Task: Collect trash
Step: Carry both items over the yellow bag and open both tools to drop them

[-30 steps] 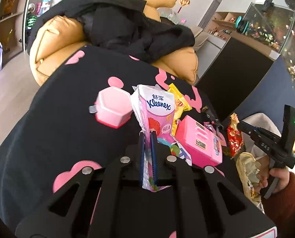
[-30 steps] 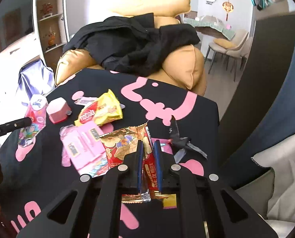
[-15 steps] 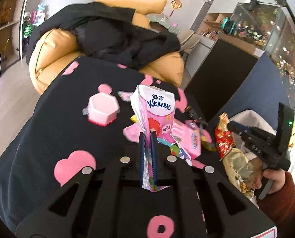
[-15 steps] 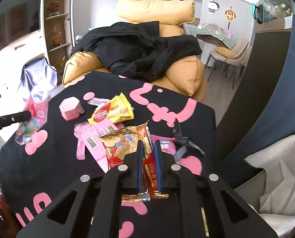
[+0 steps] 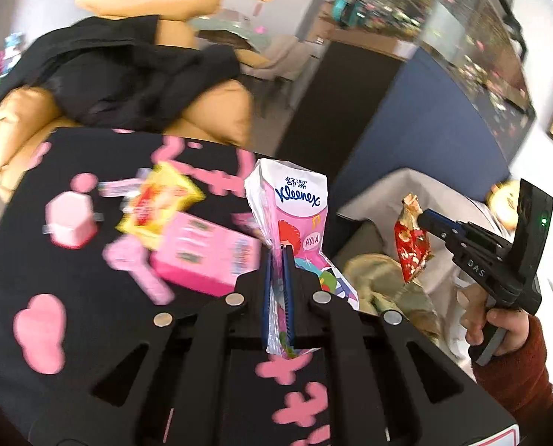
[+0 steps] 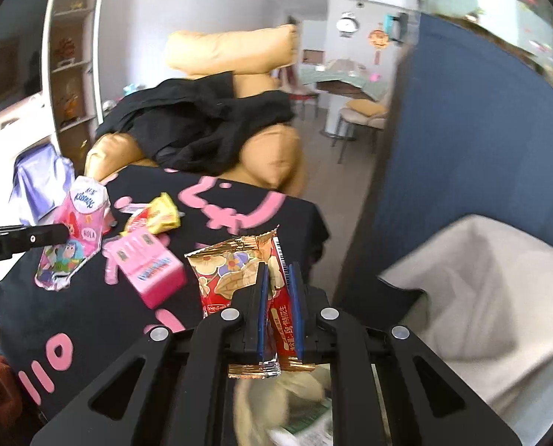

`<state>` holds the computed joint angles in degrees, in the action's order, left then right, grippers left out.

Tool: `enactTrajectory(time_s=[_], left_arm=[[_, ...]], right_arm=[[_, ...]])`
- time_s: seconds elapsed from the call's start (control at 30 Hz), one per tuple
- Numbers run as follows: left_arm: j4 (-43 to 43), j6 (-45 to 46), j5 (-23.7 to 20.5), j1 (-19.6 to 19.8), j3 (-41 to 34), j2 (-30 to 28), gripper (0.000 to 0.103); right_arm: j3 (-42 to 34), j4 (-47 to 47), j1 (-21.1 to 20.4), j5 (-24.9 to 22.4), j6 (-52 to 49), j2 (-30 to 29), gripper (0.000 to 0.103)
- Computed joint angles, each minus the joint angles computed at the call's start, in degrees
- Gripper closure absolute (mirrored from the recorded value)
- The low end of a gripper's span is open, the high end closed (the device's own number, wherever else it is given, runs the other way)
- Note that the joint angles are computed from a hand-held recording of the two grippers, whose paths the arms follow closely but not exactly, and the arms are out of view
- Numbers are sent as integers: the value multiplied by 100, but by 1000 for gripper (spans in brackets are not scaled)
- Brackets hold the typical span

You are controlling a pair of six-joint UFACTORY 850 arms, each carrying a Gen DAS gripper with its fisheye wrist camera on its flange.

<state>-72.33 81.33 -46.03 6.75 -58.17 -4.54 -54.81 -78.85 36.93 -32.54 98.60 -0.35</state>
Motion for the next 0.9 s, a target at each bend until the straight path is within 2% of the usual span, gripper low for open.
enactTrajectory(time_s=[0.1,0.27,0.4,0.67,0.9], left_arm=[[17,69,-138,-265,77,59,97],[271,-57,-172,-920,159,24,97],[412,-20,-47,-1453,282,12,97],[545,-28,104,-2160,268,-278,97],[629,-67,255,-2389,189,-510,97]], right_arm=[[412,13,-3,-253,189,391,91],[1084,169,37,-749,409,1075,91],[1449,243,26,-1021,498,1469,91],[1883,186,-137,-978,747,1804,91],[2020,6,-220,-855,1001,1834,91]])
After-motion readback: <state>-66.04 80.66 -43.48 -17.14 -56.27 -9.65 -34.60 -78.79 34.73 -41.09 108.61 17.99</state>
